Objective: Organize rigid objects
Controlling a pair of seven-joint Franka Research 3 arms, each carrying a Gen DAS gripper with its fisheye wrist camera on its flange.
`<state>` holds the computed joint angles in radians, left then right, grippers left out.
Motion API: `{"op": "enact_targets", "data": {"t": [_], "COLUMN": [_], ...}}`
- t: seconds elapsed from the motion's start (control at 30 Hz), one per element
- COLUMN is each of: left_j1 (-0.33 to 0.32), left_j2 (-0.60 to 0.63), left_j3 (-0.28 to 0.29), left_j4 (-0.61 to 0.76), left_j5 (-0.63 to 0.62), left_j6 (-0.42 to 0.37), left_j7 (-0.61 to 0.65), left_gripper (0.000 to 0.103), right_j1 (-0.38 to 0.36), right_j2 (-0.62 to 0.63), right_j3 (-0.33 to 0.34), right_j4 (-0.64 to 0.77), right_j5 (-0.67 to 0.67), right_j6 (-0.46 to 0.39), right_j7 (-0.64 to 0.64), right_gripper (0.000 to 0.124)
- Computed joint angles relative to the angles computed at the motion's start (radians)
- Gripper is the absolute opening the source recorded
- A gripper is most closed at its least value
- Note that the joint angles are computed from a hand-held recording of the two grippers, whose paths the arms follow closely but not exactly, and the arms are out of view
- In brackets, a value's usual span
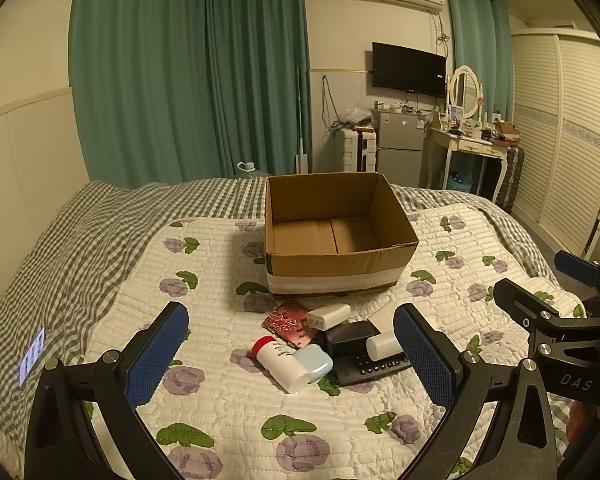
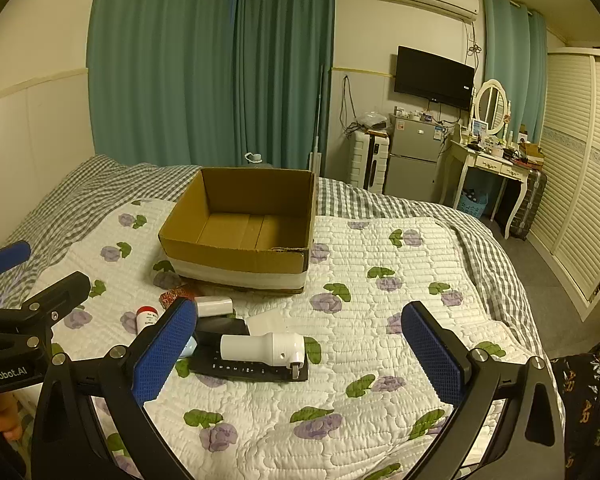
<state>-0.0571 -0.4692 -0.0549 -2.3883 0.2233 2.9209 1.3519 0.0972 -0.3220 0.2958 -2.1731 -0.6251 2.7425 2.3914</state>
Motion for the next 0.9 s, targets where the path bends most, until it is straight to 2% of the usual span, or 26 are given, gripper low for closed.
{"op": "enact_targets", "data": {"t": [0.9], "left_j1": [0.004], "left_j2": [0.004], "left_j3": [0.003], "left_j4": [0.002], "left_j5": [-0.005], "left_j6": [0.002], "left_j7": [0.006], "left_gripper": [0.103], "right_j1": [0.004], "right_j2": [0.003], "right_j3": [-0.001], "right_j4": [0.0], "right_j5": [-0.004], "right_j6": [-0.002], "right_j7": [0.001], "right_gripper": [0.103]}}
